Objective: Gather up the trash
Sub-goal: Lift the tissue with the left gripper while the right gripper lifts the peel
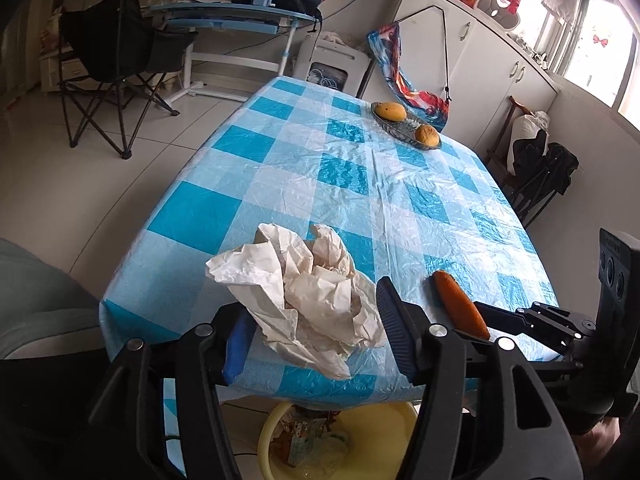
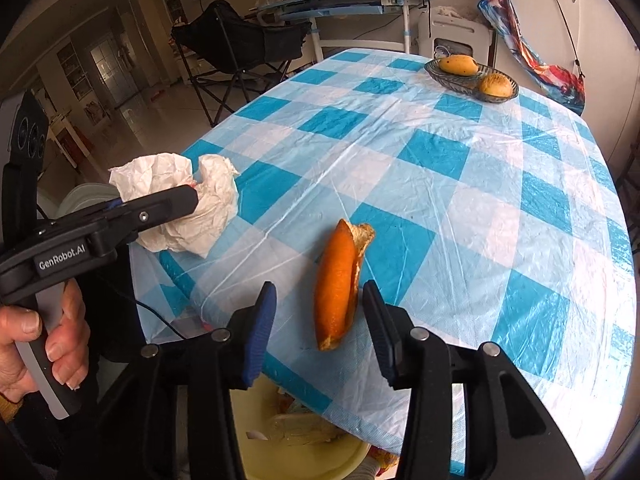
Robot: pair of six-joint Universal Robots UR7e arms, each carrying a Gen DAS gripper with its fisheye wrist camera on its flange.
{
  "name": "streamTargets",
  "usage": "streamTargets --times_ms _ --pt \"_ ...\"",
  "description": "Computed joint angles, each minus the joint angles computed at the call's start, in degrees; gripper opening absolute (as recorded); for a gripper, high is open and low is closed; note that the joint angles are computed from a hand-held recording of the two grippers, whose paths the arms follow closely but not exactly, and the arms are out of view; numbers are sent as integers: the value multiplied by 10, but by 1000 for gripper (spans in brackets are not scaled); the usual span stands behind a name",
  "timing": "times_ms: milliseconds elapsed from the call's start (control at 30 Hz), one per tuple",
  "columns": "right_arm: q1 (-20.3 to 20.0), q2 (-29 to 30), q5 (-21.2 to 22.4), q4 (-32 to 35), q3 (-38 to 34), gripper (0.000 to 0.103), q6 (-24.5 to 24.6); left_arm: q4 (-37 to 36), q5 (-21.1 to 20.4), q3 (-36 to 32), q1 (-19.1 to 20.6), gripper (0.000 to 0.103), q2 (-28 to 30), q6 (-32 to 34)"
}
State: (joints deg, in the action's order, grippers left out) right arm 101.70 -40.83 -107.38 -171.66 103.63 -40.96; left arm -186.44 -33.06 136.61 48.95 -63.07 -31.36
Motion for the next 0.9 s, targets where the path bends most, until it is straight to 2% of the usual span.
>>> streamTargets --times_ms 33,67,100,167,367,500,667,900 --pt "2 3 -9 -16 3 36 -6 3 -4 -3 3 55 2 3" --pt "2 3 -13 -25 5 33 -7 4 -3 -5 4 42 5 9" --pt "0 2 -11 -26 5 22 1 10 -2 -8 4 32 7 17" --pt "-10 -7 12 -15 8 19 30 -4 4 -7 1 27 13 34" --pt "-40 -38 104 5 24 18 109 -45 15 9 -19 25 10 59" --pt "-54 -56 156 5 42 18 138 -61 29 20 -36 26 12 66" --pt "-66 -73 211 -1 60 18 159 -78 48 31 -56 26 16 77" --pt "-75 -90 265 -4 80 18 170 -95 68 41 -81 26 20 92"
